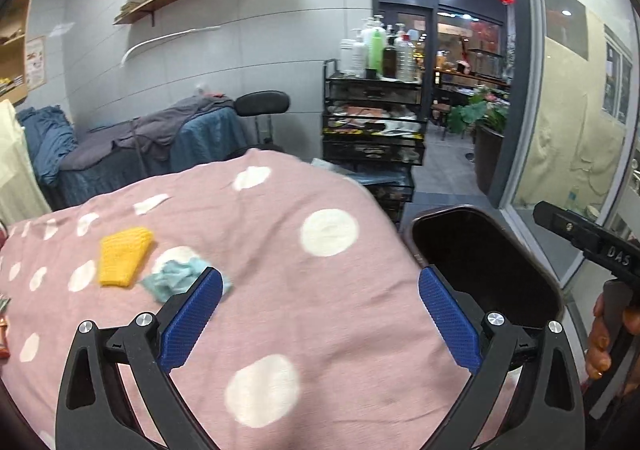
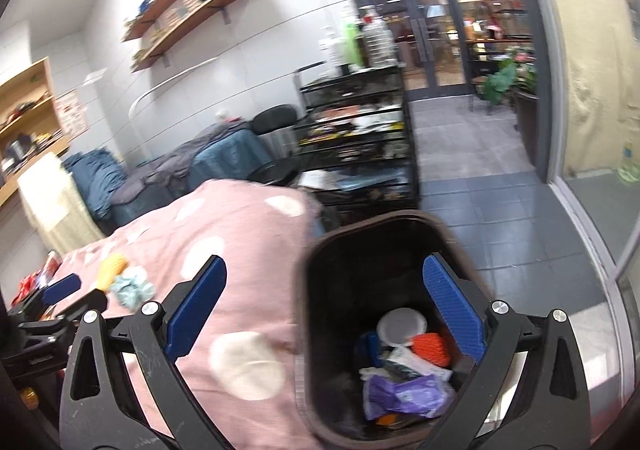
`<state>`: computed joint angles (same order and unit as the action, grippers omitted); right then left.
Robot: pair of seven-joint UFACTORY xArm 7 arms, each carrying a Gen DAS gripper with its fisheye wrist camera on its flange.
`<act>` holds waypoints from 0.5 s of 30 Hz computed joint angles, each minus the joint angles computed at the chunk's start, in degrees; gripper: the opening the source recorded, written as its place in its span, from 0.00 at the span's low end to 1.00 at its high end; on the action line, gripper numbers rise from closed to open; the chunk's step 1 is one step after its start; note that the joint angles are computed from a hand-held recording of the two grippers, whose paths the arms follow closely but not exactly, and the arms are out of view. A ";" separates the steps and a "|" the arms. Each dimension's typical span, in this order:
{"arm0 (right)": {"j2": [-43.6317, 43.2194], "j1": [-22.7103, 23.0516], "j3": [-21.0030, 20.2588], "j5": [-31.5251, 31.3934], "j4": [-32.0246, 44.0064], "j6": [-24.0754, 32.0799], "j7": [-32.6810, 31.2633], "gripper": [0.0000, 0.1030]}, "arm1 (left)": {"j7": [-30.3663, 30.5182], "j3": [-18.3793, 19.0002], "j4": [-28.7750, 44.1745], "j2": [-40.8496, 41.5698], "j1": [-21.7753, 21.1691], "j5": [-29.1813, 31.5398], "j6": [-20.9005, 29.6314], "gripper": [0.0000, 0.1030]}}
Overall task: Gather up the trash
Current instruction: 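Move both tools back over the yellow net and teal cloth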
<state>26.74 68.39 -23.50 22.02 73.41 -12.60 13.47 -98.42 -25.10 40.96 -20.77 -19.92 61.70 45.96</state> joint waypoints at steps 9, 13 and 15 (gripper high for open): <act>6.27 -20.35 28.05 -15.01 15.40 7.95 -0.75 0.95 | 3.08 0.37 -10.41 -13.27 1.64 -8.08 4.08 0.95; 12.26 -23.71 36.12 -19.90 25.24 13.98 -2.81 0.95 | 5.09 1.87 -16.04 -20.54 2.67 -12.82 2.82 0.95; 15.76 -22.93 37.53 -21.65 31.44 17.85 -3.77 0.95 | 6.37 2.49 -18.74 -24.40 3.15 -15.40 3.14 0.95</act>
<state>42.50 45.46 14.03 0.37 104.84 5.25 9.70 -92.05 -22.61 22.22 -45.17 -16.77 46.29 49.10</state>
